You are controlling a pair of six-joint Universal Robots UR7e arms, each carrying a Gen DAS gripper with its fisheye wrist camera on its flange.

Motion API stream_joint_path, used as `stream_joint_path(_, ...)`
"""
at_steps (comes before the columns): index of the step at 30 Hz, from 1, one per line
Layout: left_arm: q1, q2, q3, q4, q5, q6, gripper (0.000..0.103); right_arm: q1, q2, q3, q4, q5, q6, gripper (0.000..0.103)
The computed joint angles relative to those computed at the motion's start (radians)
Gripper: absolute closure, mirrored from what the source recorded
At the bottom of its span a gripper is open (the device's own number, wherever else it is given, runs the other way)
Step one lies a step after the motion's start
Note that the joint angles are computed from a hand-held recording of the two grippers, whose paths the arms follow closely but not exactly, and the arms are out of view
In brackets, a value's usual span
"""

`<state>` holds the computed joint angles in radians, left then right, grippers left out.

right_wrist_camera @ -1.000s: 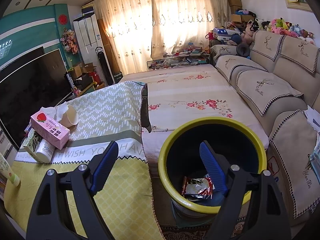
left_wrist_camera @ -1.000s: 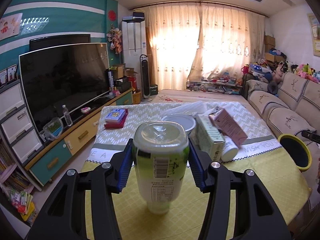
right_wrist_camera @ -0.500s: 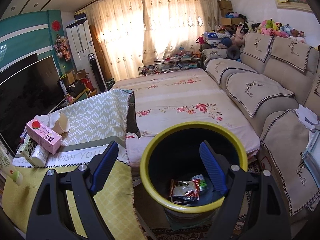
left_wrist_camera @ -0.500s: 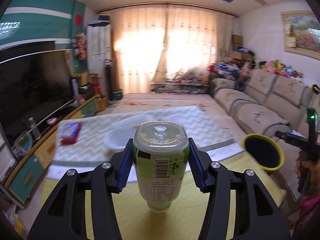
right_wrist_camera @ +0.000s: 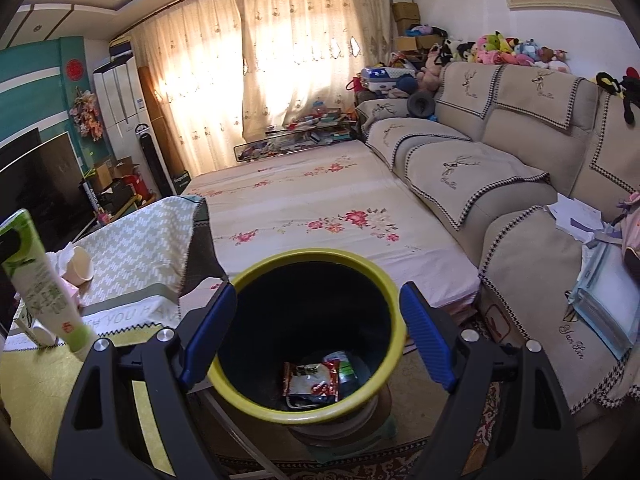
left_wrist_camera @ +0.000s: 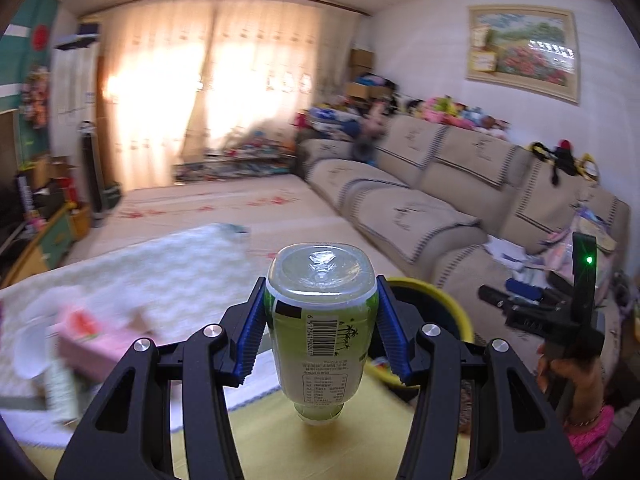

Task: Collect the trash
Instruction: 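Carry the bottle with the left tool over the bin and drop it, then reach the right tool to the pink juice carton and grasp it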

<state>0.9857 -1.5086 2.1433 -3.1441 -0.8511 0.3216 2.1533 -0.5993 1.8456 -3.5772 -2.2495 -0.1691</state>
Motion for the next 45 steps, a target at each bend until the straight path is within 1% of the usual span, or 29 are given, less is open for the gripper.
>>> stream_joint_path(6,0.042,0.215,-0.151,-0.002,-0.126,0.013,0.051,-0.029,-0.024,0.031,-0.024,-0.008,0.007,0.024)
stream_joint_path(9,0.056,0.326,-0.226,-0.009,-0.14,0.033,0.051,-0.038,-0.035,0.046,-0.033,-0.009,0.009,0.024)
stream_joint_path(11,0.066,0.378,-0.257,-0.007,-0.141,0.028,0.051,-0.044,-0.042,0.057,-0.04,-0.008,0.01,0.024)
stream_joint_path(12,0.071,0.399,-0.269,-0.007,-0.145,0.027,0.05,-0.046,-0.044,0.061,-0.043,-0.008,0.011,0.022)
stream_joint_path(13,0.075,0.421,-0.28,-0.011,-0.137,0.033,0.046,-0.046,-0.045,0.063,-0.044,-0.009,0.014,0.021)
stream_joint_path(14,0.077,0.442,-0.297,-0.008,-0.128,0.038,0.039,-0.048,-0.046,0.065,-0.048,-0.007,0.013,0.021)
stream_joint_path(16,0.075,0.45,-0.294,-0.013,-0.126,0.039,0.037,-0.051,-0.048,0.067,-0.048,0.0,0.014,0.021)
stream_joint_path(18,0.07,0.423,-0.26,-0.037,-0.123,0.056,0.037,-0.053,-0.048,0.068,-0.047,0.007,0.013,0.021)
stream_joint_path(20,0.061,0.355,-0.196,-0.066,-0.112,0.073,0.034,-0.053,-0.045,0.066,-0.043,0.015,0.014,0.021)
stream_joint_path(22,0.048,0.302,-0.154,-0.078,-0.107,0.064,0.031,-0.052,-0.039,0.062,-0.033,0.022,0.017,0.021)
stream_joint_path(24,0.031,0.243,-0.108,-0.08,-0.093,0.047,0.031,-0.05,-0.033,0.058,-0.023,0.028,0.02,0.021)
stream_joint_path(28,-0.015,0.108,-0.007,-0.081,-0.034,0.008,0.031,-0.036,-0.019,0.043,-0.008,0.043,0.019,0.021)
stream_joint_path(30,-0.035,0.037,0.042,-0.094,0.004,0.006,0.028,-0.028,-0.007,0.03,0.006,0.056,0.013,0.021)
stream_joint_path(33,-0.078,-0.095,0.128,-0.113,0.115,0.002,0.023,-0.01,0.019,-0.001,0.042,0.081,0.007,0.021)
stream_joint_path(35,-0.1,-0.18,0.166,-0.082,0.179,-0.022,0.018,0.006,0.043,-0.031,0.076,0.103,0.001,0.021)
stream_joint_path(36,-0.119,-0.238,0.192,-0.056,0.233,-0.044,0.017,0.017,0.058,-0.052,0.101,0.119,-0.003,0.021)
stream_joint_path(38,-0.146,-0.325,0.225,-0.008,0.315,-0.073,0.015,0.034,0.084,-0.088,0.146,0.156,-0.008,0.021)
stream_joint_path(39,-0.167,-0.385,0.247,0.029,0.375,-0.094,0.014,0.039,0.092,-0.1,0.161,0.171,-0.011,0.021)
stream_joint_path(41,-0.202,-0.494,0.286,0.108,0.47,-0.137,0.012,0.061,0.125,-0.149,0.217,0.218,-0.019,0.021)
stream_joint_path(42,-0.216,-0.532,0.297,0.146,0.502,-0.157,0.012,0.072,0.144,-0.176,0.243,0.243,-0.027,0.021)
stream_joint_path(43,-0.238,-0.601,0.312,0.227,0.558,-0.204,0.012,0.083,0.161,-0.203,0.27,0.263,-0.032,0.021)
stream_joint_path(45,-0.253,-0.686,0.323,0.325,0.607,-0.247,0.012,0.102,0.193,-0.258,0.332,0.301,-0.043,0.021)
